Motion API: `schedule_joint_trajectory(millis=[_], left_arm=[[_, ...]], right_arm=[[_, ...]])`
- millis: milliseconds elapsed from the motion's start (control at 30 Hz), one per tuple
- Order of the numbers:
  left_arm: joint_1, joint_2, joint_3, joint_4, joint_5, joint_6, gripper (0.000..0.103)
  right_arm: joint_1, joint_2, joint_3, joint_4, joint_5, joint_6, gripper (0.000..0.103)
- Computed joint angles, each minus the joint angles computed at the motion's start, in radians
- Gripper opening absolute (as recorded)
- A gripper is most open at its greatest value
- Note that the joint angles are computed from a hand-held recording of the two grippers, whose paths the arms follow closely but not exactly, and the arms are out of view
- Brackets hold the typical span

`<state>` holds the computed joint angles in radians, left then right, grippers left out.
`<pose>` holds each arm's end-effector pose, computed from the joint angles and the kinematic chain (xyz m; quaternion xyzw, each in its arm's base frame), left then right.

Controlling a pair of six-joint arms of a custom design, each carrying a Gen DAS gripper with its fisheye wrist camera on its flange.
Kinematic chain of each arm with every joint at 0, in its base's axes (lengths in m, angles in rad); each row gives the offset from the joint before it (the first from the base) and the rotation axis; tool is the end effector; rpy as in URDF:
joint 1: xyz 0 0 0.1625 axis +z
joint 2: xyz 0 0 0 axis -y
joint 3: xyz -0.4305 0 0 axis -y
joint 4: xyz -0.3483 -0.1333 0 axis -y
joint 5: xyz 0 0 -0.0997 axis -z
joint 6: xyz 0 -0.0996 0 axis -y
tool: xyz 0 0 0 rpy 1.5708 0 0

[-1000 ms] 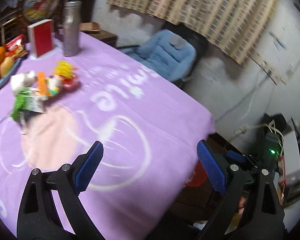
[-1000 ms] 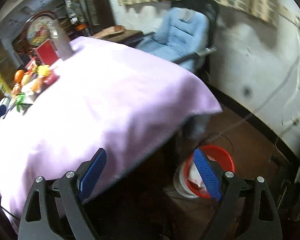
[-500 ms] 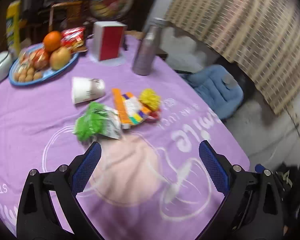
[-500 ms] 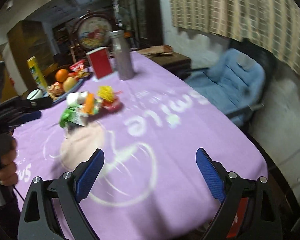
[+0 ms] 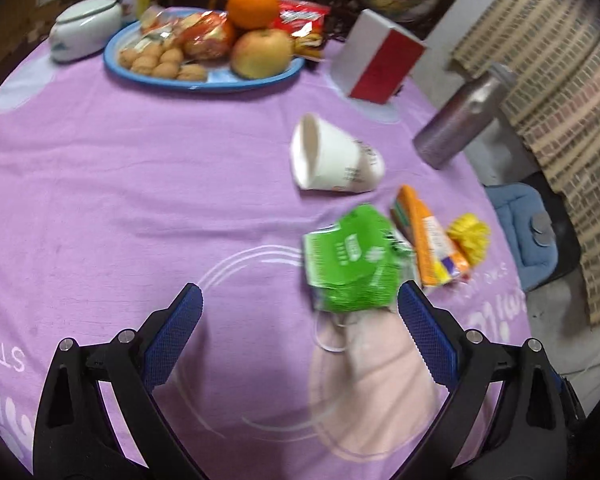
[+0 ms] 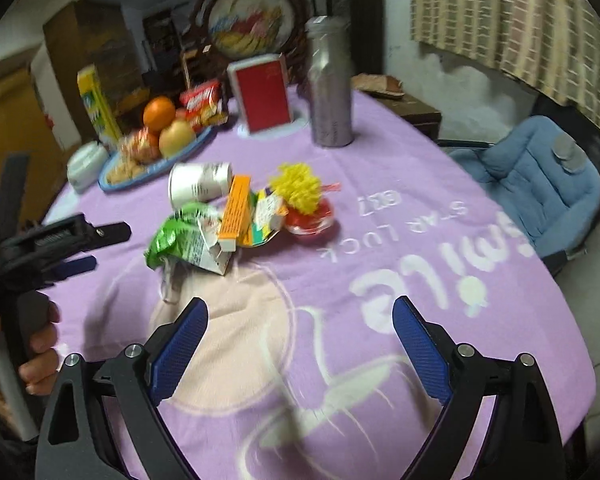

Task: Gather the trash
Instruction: 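Close the right tool on the yellow ribbon tie and lift it, then close the left tool on the green snack bag while the right tool holds the ribbon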

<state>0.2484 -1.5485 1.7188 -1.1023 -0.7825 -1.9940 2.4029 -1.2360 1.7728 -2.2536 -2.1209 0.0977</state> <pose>-0.3289 -0.2938 0.4180 -0.1750 0.8674 -0.3885 0.2570 0.4626 -0.3115 0.3215 0.3261 -0.9030 0.1842 0.2107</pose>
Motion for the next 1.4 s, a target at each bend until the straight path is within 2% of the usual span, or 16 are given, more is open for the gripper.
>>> schedule_joint_trajectory(millis=[233, 500, 567, 700, 800, 833, 967, 1100, 1300, 1400], left_arm=[[0.022, 0.013, 0.002, -0.003, -0.009, 0.003, 0.095], [0.022, 0.000, 0.002, 0.034, 0.000, -0.084, 0.095], [0.022, 0.004, -0.004, 0.045, 0.000, -0.092, 0.095], [0.030, 0.018, -0.011, 0.053, -0.003, -0.078, 0.095], [0.041, 0.020, -0.008, 0.038, -0.011, -0.058, 0.095], [0.043, 0.018, -0.005, 0.032, -0.012, -0.057, 0.095], [0.043, 0.012, -0.002, 0.028, -0.011, -0.061, 0.095], [0.035, 0.014, -0.005, 0.027, -0.008, -0.058, 0.095], [0.031, 0.025, 0.010, -0.058, -0.009, 0.022, 0.095], [0.035, 0.040, 0.016, -0.099, -0.012, 0.072, 0.095]], right_arm=[[-0.006, 0.092, -0.023, -0.010, 0.004, -0.051, 0.092], [-0.044, 0.166, -0.095, -0.123, -0.008, -0.088, 0.092], [-0.054, 0.202, -0.128, -0.141, -0.027, -0.097, 0.088], [-0.079, 0.271, -0.193, -0.105, -0.035, -0.078, 0.072], [-0.092, 0.302, -0.214, -0.102, -0.026, -0.062, 0.034], [-0.093, 0.303, -0.216, -0.104, -0.022, -0.058, 0.032], [-0.085, 0.273, -0.187, -0.150, -0.012, -0.050, 0.028], [-0.071, 0.183, -0.116, -0.205, 0.053, -0.074, 0.028], [-0.055, 0.052, -0.015, -0.156, 0.098, -0.075, 0.029], [-0.049, 0.002, 0.035, -0.125, 0.085, -0.077, 0.029]])
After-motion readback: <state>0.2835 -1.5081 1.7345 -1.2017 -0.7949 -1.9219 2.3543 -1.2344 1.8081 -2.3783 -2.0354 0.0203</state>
